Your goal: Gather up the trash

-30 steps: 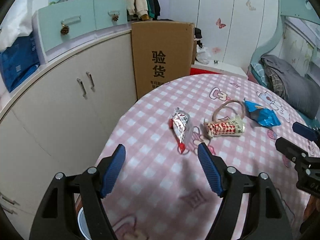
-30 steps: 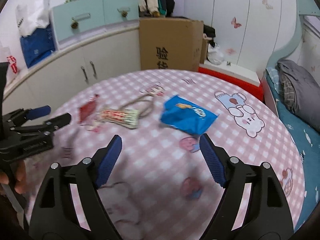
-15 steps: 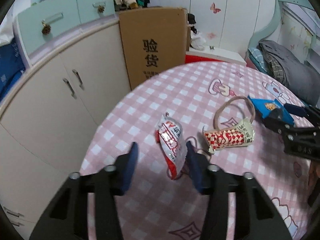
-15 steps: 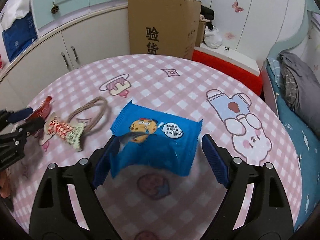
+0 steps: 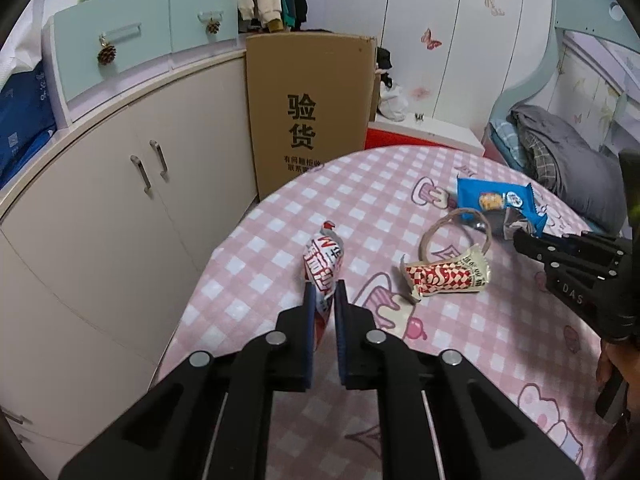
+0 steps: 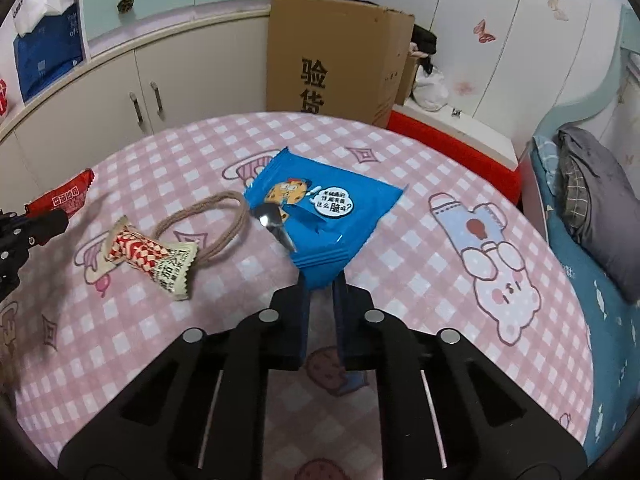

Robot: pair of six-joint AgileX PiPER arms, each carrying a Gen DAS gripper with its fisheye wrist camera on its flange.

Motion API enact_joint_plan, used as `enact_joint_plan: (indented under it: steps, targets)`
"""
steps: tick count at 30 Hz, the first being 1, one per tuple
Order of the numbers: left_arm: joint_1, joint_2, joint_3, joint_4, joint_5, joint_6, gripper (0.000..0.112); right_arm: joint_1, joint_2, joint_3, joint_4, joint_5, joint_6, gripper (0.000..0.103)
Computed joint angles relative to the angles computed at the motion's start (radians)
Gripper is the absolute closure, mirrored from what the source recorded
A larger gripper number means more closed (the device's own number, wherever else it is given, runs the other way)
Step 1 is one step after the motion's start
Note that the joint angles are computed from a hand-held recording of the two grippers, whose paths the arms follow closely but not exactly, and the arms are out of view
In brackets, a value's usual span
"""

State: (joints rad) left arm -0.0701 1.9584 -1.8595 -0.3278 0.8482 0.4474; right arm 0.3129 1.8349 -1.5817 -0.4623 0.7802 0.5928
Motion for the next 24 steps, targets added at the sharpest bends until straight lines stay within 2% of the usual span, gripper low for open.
enact_joint_plan:
  steps: [2, 7, 12, 18, 24]
  targets:
    - [0.006, -0.021, 0.023, -0.008, -0.017, 0.005, 0.104, 0.006, -0.025, 0.023, -0.010, -0.012, 0.015, 0.098]
    - [0.029, -0.070, 0.064, -0.051, -0.019, 0.042, 0.104, 0.034, -0.097, 0.091, -0.046, -0.048, 0.086, 0.098]
    - [0.099, -0.148, 0.123, -0.146, -0.004, 0.119, 0.104, 0.098, -0.177, 0.115, -0.107, -0.038, 0.166, 0.098]
    - [0.225, -0.252, 0.198, -0.257, 0.048, 0.213, 0.104, 0.234, -0.227, 0.086, -0.179, 0.020, 0.263, 0.098]
    - [0.381, -0.325, 0.256, -0.360, 0.136, 0.314, 0.104, 0.405, -0.184, -0.011, -0.229, 0.094, 0.326, 0.099]
